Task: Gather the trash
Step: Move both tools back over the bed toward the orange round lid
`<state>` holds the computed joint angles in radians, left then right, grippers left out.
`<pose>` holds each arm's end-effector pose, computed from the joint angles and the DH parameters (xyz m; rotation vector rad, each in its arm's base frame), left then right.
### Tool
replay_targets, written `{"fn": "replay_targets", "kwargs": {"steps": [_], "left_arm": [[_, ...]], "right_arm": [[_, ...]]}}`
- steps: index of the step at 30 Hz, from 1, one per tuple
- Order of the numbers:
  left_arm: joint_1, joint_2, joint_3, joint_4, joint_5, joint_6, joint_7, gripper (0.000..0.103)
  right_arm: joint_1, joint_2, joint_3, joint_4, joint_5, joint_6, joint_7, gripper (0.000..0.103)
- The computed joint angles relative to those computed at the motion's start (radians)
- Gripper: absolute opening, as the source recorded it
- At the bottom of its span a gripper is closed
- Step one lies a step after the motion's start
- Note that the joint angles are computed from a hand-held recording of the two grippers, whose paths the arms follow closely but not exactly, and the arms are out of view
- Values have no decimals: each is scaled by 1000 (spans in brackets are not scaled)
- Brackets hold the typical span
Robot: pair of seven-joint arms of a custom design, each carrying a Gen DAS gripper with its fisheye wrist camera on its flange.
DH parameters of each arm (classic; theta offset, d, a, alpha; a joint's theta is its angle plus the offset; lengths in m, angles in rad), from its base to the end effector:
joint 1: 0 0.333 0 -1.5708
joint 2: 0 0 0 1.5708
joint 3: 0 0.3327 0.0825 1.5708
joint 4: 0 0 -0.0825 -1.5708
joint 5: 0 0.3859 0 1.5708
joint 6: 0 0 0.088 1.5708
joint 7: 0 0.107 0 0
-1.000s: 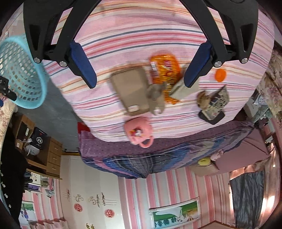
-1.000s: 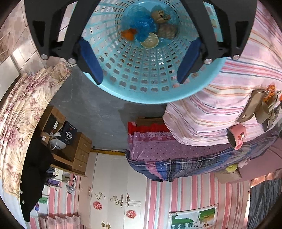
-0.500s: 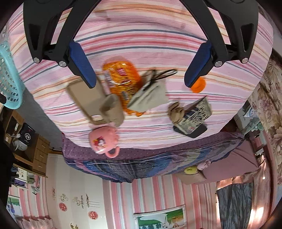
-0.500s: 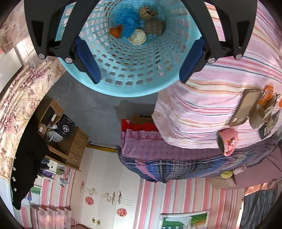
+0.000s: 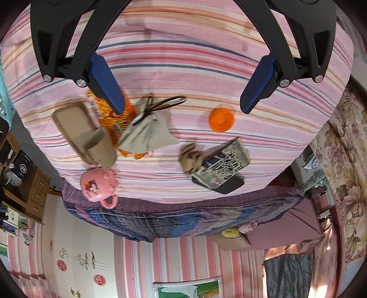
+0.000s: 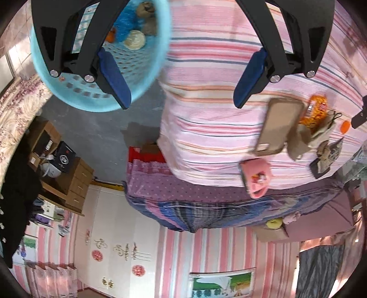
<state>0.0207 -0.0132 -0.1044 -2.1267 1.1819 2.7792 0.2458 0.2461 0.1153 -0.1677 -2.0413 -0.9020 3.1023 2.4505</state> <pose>0.5668 -0.0889 0.4846 -1.7987 1.4080 -0.6164 0.6004 0.1168 0.4913 -1.7226 1.5657 -0.8768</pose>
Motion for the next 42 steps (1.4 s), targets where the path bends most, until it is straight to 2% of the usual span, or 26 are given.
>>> {"fn": "replay_targets", "kwargs": {"steps": [5, 18, 23, 27, 29, 31, 33, 35, 37, 39, 42], "left_arm": [[12, -8, 8, -12, -7, 0, 7, 97], [56, 3, 33, -28, -64, 12, 58, 97], [78, 11, 51, -31, -121, 41, 98, 97], [97, 28, 64, -23, -168, 54, 135, 97], [104, 46, 70, -9, -213, 59, 181, 97], [111, 66, 75, 1, -282, 84, 245, 97], [114, 84, 77, 8, -358, 105, 315, 97], [112, 102, 72, 22, -431, 114, 386, 96], [103, 118, 71, 36, -474, 122, 439, 95], [91, 134, 70, 54, -501, 122, 477, 92], [75, 166, 61, 89, -564, 89, 552, 82]], "right_arm": [[32, 24, 19, 23, 40, -8, -51, 89], [128, 70, -14, 61, 97, -15, -130, 89], [128, 83, 4, 69, 200, 1, -211, 89], [160, 114, -15, 119, 257, -20, -277, 89], [167, 139, -10, 164, 291, -38, -336, 89], [195, 156, -37, 195, 295, -38, -351, 89], [211, 167, -52, 204, 315, -25, -361, 94], [203, 179, -40, 207, 366, -12, -406, 95], [198, 193, -27, 223, 414, -38, -462, 95], [220, 211, -48, 248, 431, -60, -481, 95], [227, 216, -55, 248, 467, -49, -504, 95]]}}
